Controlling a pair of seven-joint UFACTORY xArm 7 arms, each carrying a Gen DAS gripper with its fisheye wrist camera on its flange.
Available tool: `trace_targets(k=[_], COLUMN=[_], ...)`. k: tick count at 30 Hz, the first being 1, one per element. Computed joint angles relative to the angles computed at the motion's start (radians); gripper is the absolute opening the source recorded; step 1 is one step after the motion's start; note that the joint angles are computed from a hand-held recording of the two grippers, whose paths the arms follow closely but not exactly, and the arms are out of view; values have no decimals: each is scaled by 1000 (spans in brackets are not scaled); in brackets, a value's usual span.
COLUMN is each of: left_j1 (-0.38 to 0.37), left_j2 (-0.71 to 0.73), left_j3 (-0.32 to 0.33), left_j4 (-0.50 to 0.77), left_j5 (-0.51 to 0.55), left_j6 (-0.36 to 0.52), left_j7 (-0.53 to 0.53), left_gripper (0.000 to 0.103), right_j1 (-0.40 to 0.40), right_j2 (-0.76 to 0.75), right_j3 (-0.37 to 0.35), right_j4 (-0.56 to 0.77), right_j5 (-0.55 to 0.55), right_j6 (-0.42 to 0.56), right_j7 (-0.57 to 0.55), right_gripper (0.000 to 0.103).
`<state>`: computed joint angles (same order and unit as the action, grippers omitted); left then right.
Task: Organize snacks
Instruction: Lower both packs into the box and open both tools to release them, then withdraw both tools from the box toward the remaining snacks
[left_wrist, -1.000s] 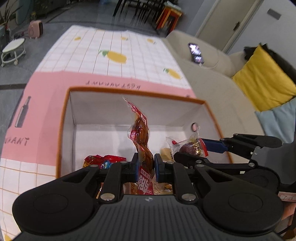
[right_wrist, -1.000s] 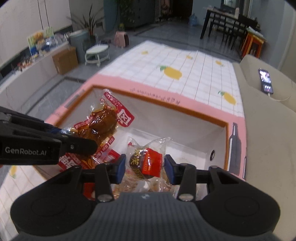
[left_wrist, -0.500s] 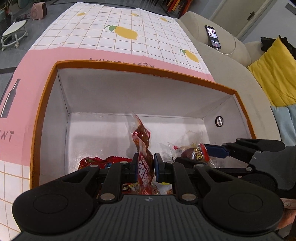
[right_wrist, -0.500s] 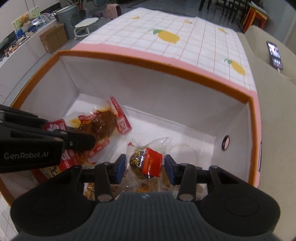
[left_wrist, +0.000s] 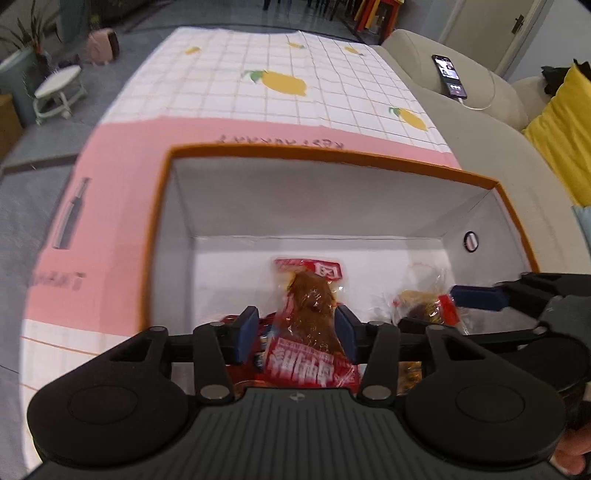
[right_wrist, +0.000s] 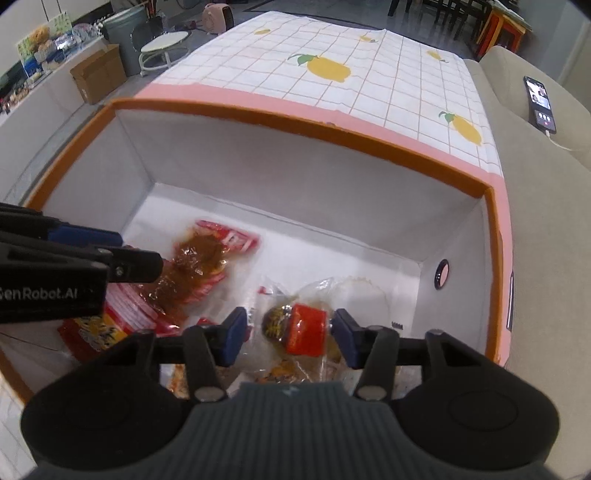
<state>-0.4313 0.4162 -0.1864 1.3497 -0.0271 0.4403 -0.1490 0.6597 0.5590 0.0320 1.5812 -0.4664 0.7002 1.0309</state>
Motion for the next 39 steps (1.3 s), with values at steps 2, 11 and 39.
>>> trace_targets(k=[2,11,39], left_j1=[-4,-52,188], left_j2=[-20,-160,-851], left_j3=[4,45,-244], left_j4=[-18,-144,-803], left_j5=[12,141,669], left_j6=[-7,-63,-412], left_j7=[1,-102,-607], left_gripper=[61,71,72], right_j1=[9,33,179], right_j2=[-14,-115,-482], right_j3=[-4,17,341], right_j4=[-6,-65,-428], right_j5=[-9,-57,-565], right_j6=[0,28,379], right_j7=[14,89,973], right_gripper=[61,71,73])
